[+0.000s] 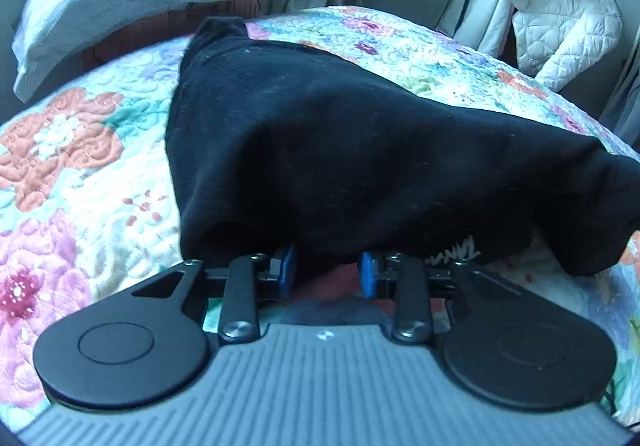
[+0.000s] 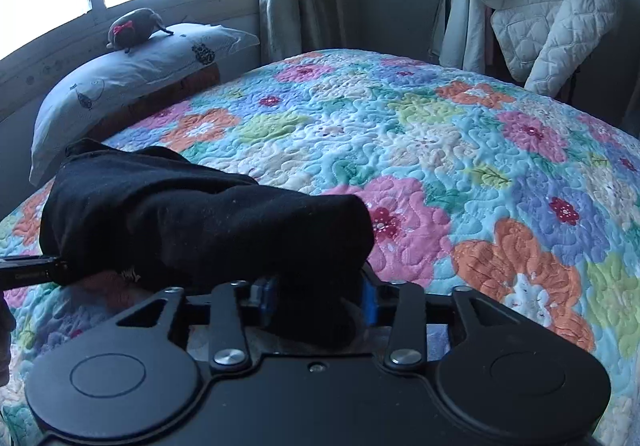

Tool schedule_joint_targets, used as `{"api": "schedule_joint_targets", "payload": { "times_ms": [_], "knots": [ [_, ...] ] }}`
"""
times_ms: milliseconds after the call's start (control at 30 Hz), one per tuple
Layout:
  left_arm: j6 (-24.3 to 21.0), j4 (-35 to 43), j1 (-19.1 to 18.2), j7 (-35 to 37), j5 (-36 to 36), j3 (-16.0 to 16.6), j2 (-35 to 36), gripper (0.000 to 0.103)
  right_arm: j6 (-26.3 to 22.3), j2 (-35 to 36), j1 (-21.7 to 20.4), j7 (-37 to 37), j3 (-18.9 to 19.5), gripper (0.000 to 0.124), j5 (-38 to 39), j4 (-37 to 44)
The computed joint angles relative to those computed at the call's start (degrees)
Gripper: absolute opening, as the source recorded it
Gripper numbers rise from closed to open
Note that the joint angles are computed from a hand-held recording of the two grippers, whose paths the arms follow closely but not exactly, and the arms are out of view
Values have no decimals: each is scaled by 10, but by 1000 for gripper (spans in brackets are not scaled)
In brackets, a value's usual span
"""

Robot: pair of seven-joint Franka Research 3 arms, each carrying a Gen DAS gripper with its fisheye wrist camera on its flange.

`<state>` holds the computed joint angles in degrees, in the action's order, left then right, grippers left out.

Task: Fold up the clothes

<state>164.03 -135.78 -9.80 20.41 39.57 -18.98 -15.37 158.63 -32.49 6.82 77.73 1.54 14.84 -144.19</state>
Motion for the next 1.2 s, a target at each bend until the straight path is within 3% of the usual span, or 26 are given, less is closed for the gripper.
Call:
{"api": "schedule_joint_targets", "payload": {
  "times_ms": [167, 367, 533, 700, 800, 933, 1000, 1033, 1067, 1133, 1200],
  "knots": [
    [-1, -9, 0, 0, -9, 6, -5, 48, -10, 19, -75, 74, 75, 64, -100, -2],
    [41, -23, 10, -11, -24, 11, 5, 54, -23, 44, -33, 64, 32, 67, -91, 14],
    [108, -49, 17, -4, -52, 29, 13, 59, -10, 60, -54, 76, 47, 77, -134, 29],
    [106, -50, 52, -22, -38, -6, 10, 58, 0, 83, -47, 85, 43, 77, -139, 39],
    [133, -53, 119, -104, 33, -56, 6, 59, 1, 86, -38, 89, 36, 77, -129, 38],
    [185, -72, 127, -114, 30, -44, 7, 59, 6, 84, -58, 116, 53, 86, -154, 32],
    [187, -75, 152, -117, 26, -69, 3, 57, 22, 86, -72, 135, 62, 88, -174, 26],
    [181, -73, 162, -118, 26, -81, 0, 57, 30, 87, -65, 130, 54, 81, -169, 24],
    [173, -72, 167, -117, 26, -89, -4, 55, 32, 86, -50, 116, 42, 60, -157, 22],
    [159, -69, 172, -119, 32, -99, -11, 51, 32, 82, -25, 88, 28, 38, -137, 20],
    [150, -65, 165, -119, 35, -95, -14, 46, 31, 78, -3, 59, 16, 29, -114, 19]
  ]
}}
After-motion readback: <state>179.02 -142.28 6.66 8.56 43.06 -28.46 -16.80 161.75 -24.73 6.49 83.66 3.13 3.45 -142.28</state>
